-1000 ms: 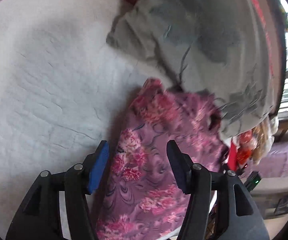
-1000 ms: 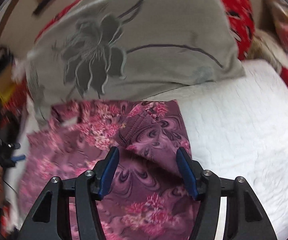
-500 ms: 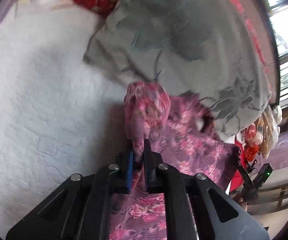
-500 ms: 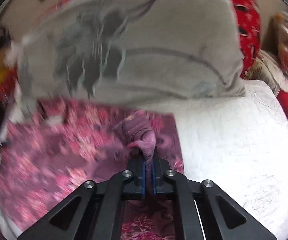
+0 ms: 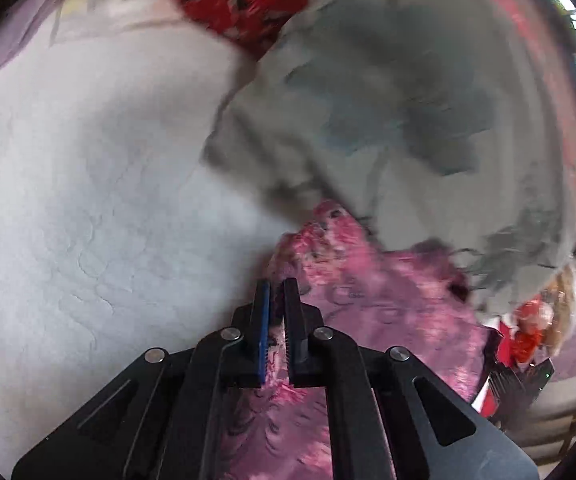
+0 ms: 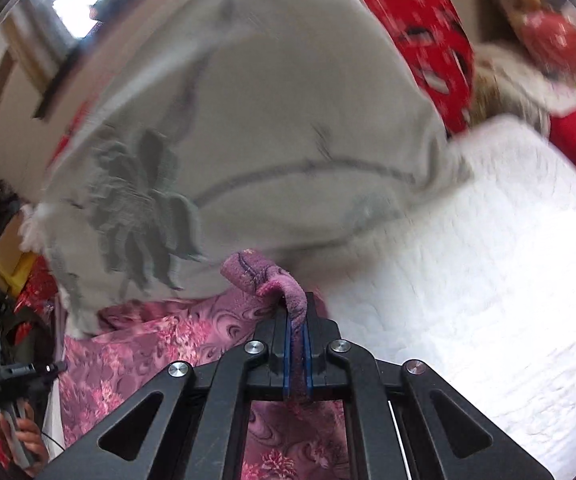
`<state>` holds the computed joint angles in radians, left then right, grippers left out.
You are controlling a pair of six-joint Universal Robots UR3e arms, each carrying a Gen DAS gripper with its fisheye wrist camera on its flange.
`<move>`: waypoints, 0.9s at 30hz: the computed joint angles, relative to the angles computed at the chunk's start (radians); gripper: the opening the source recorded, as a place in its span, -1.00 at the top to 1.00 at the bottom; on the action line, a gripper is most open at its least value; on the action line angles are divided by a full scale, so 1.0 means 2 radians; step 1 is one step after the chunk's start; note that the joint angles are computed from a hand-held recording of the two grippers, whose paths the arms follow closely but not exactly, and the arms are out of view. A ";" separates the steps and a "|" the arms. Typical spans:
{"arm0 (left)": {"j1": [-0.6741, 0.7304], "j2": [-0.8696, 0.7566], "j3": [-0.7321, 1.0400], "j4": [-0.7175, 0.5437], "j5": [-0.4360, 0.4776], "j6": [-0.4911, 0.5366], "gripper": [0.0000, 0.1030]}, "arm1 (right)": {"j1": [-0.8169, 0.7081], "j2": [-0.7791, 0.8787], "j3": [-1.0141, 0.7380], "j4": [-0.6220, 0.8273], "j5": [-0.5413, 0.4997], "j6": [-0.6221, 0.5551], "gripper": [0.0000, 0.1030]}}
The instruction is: Fold small clothes
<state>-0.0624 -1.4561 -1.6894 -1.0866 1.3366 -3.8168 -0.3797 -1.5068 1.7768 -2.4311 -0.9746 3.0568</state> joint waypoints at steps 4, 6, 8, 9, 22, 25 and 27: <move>0.012 0.024 -0.016 -0.009 -0.011 0.011 0.91 | 0.001 0.014 -0.006 0.034 -0.026 0.004 0.75; -0.008 0.043 0.001 -0.028 0.016 0.023 0.91 | -0.012 -0.020 0.017 0.017 -0.028 0.001 0.68; -0.039 0.060 0.011 -0.033 0.038 0.024 0.87 | -0.052 -0.076 0.059 0.019 0.038 -0.033 0.68; -0.059 0.070 0.005 -0.023 0.043 0.018 0.77 | -0.064 -0.097 0.075 0.024 0.061 -0.049 0.68; -0.245 0.002 0.050 -0.054 0.118 -0.101 0.15 | -0.083 -0.228 0.092 0.301 0.080 -0.220 0.35; -0.268 -0.019 0.049 -0.061 0.118 -0.124 -0.02 | -0.053 -0.236 0.109 0.342 0.030 -0.257 0.15; -0.289 -0.038 0.082 -0.091 0.133 -0.123 -0.02 | -0.038 -0.270 0.145 0.314 -0.010 -0.266 0.15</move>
<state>-0.6395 -1.5321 -1.5251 -1.2691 1.6023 -4.0633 -0.4556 -2.0470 2.0676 -1.8024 -0.9944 2.5257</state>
